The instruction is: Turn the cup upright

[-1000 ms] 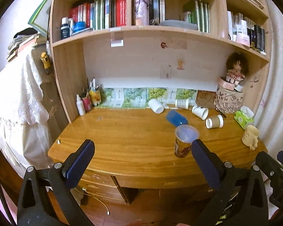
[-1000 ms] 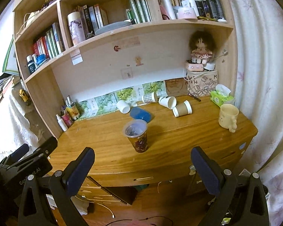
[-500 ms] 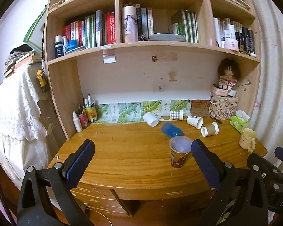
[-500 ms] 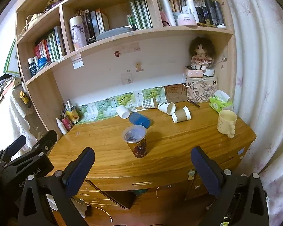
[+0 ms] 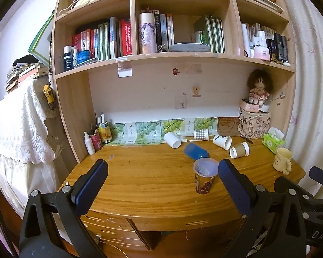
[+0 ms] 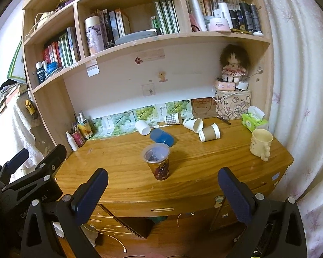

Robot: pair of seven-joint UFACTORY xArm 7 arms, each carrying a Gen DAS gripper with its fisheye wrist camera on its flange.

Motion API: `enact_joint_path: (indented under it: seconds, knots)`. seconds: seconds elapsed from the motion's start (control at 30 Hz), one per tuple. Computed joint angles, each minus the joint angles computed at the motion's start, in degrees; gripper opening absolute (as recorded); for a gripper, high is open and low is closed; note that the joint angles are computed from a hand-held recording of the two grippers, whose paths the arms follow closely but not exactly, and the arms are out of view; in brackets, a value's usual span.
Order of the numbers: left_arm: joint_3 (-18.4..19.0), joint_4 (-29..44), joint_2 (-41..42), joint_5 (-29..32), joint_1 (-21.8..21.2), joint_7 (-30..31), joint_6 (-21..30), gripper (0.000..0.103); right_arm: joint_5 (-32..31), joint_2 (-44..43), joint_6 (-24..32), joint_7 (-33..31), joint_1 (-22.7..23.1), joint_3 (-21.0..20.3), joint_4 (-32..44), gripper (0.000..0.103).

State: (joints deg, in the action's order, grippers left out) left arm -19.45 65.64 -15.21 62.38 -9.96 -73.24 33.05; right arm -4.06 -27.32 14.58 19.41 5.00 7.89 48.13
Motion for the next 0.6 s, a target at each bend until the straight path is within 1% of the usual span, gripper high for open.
enact_joint_path:
  seconds: [0.4,0.6]
  knots:
    - [0.7,-0.5,-0.1,-2.7,0.2,1.8,-1.6,0.102,0.4,0.2,0.5,-0.3,0.6,-0.2,0.2,0.102]
    - [0.6,-0.5,0.0,-3.1,0.6,2.2,-2.0,0.102,0.2,0.3,0.5,-0.1,0.4,0.0,0.3,0.102]
